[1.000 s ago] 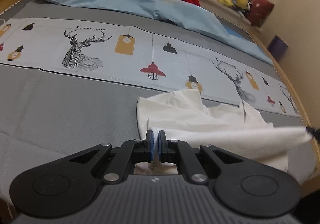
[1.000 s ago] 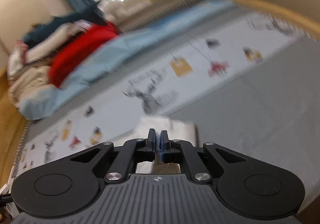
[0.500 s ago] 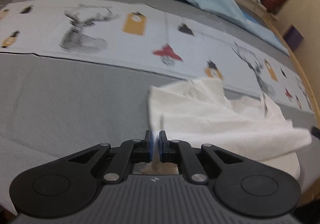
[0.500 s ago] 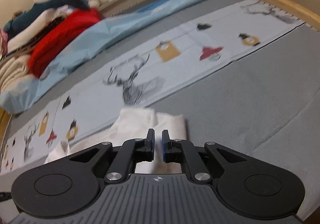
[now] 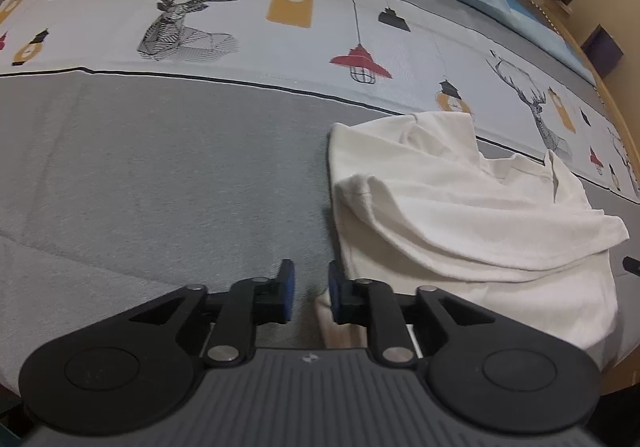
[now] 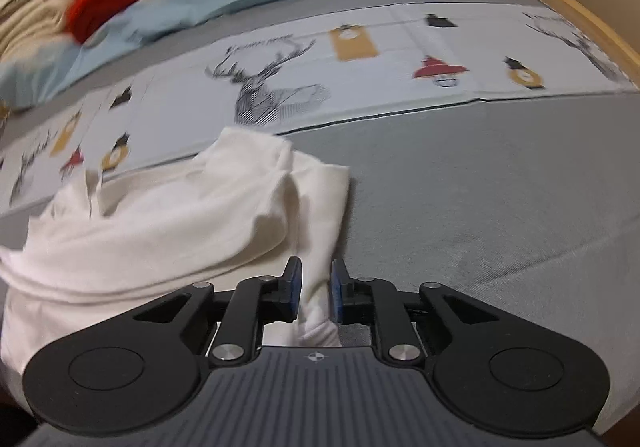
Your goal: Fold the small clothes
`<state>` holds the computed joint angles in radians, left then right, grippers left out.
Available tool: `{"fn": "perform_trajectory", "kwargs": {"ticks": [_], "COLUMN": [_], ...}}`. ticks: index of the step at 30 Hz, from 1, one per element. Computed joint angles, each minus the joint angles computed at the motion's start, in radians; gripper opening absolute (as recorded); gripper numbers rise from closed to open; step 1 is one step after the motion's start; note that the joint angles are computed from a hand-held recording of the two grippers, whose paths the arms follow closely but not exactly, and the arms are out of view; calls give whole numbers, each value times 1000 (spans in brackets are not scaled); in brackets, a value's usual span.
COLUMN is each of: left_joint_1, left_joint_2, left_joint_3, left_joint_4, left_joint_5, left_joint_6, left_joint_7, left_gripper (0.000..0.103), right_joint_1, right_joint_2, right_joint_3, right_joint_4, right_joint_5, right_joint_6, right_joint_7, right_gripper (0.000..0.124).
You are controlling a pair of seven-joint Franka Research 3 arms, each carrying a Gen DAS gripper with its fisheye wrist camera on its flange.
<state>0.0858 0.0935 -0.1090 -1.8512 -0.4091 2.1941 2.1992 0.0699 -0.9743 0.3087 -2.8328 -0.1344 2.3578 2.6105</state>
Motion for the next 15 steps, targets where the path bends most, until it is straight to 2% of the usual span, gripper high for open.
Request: {"fn": "perform_trajectory", "kwargs": {"ticks": [4,9,15], "left_joint_1": [-15,-46,-60], "left_joint_2": [13,46,107], "left_joint_3": [-14,-30,-49], "left_joint_4": [11,32,90], "left_joint_5": [6,85,116], "left_joint_6": [-9,13,25], "left_joint_7": [-14,-66,-136], "left_gripper": [30,30,30], "right_joint_1": [12,4,-32], "right_joint_2": [92,174,244], "right_joint_3": [-9,-8,1], "right_joint_4": [36,72,105], "right_joint_5": [-14,-56,-115], "right_joint_6": [-1,8,56], "right_joint_7": [-63,-99,-71], "right_gripper": [16,16,16]}}
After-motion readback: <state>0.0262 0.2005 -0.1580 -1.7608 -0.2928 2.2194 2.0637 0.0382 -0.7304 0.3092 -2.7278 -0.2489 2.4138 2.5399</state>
